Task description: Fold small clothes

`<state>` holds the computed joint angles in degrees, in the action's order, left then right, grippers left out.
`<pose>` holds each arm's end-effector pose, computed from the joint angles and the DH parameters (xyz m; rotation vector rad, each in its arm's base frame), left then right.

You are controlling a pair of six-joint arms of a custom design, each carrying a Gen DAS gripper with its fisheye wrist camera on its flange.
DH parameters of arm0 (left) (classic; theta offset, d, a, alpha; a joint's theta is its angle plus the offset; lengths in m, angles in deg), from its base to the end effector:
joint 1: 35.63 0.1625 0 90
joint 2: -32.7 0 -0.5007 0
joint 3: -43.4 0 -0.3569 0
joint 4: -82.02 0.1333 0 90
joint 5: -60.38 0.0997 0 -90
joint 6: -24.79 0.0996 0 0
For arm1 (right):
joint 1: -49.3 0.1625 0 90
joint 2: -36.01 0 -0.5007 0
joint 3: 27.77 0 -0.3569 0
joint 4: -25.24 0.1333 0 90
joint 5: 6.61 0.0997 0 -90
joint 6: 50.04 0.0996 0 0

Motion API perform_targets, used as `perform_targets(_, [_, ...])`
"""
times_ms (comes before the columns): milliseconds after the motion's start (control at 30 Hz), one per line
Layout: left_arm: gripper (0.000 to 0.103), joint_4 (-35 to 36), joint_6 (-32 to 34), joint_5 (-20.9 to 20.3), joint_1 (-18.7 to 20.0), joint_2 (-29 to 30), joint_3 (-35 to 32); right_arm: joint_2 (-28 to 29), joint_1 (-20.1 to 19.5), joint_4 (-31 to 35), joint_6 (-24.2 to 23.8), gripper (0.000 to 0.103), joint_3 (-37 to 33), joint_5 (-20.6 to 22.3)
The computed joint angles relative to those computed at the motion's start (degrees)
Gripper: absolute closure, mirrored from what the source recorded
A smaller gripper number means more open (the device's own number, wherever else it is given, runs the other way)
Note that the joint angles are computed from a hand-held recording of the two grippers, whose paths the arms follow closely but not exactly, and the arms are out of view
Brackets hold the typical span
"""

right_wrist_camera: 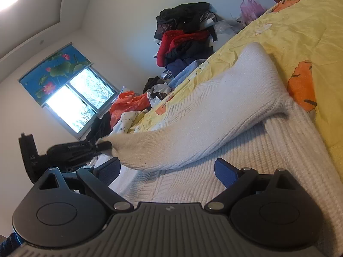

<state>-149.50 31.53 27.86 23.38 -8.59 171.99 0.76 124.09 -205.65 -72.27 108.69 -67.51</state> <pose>-0.0685 -0.5360 0.1860 0.1175 2.1123 -1.2541 0.0516 -0.5030 0.0981 -0.4120 2.6427 -1.1318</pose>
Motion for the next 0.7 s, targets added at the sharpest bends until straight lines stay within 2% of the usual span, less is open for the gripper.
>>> perform_targets(100, [0.094, 1.09, -2.22, -0.27, 1.42, 0.55, 0.92, -0.12, -0.11, -0.02, -0.09, 0.005, 0.22, 0.16])
perform_targets(200, [0.094, -2.56, -0.62, 0.04, 2.35, 3.26, 1.28, -0.17, -0.06, -0.09, 0.05, 0.005, 0.28, 0.16])
perform_targets(267, [0.094, -3.99, -1.75, -0.85, 3.46, 4.26, 1.59, -0.21, -0.02, -0.49, 0.63, 0.006, 0.40, 0.08])
perform_targets(333, [0.093, -10.68, 1.01, -3.47, 4.71, 5.92, 2.19, -0.48, 1.22, -2.53, 3.35, 0.011, 0.66, -3.10])
perform_targets(400, [0.093, -11.31, -1.19, -5.11, 5.18, 5.41, 2.88, -1.65, 3.39, -4.34, 4.00, 0.012, 0.32, -6.62])
perform_targets(467, [0.092, -11.67, -1.99, -6.08, 5.51, 5.22, 3.27, -2.18, 5.10, -6.70, 2.73, 0.011, -1.27, -6.52])
perform_targets(500, [0.091, -11.15, -2.57, -6.57, 5.79, 4.96, 3.18, -2.78, 6.35, -5.61, 2.37, 0.009, -3.20, -7.35])
perform_targets(567, [0.091, -10.62, -3.22, -7.18, 6.07, 4.65, 3.12, -4.03, 9.05, 2.04, 1.15, 0.006, -9.31, -11.32])
perform_targets(633, [0.091, -10.48, -3.63, -7.68, 6.29, 4.48, 3.22, -3.54, 11.54, 10.26, 0.66, 0.007, -16.43, -19.20])
perform_targets(700, [0.091, -10.36, -3.86, -8.33, 6.57, 4.23, 3.30, -1.39, 13.54, 16.77, -0.66, 0.010, -23.30, -29.11])
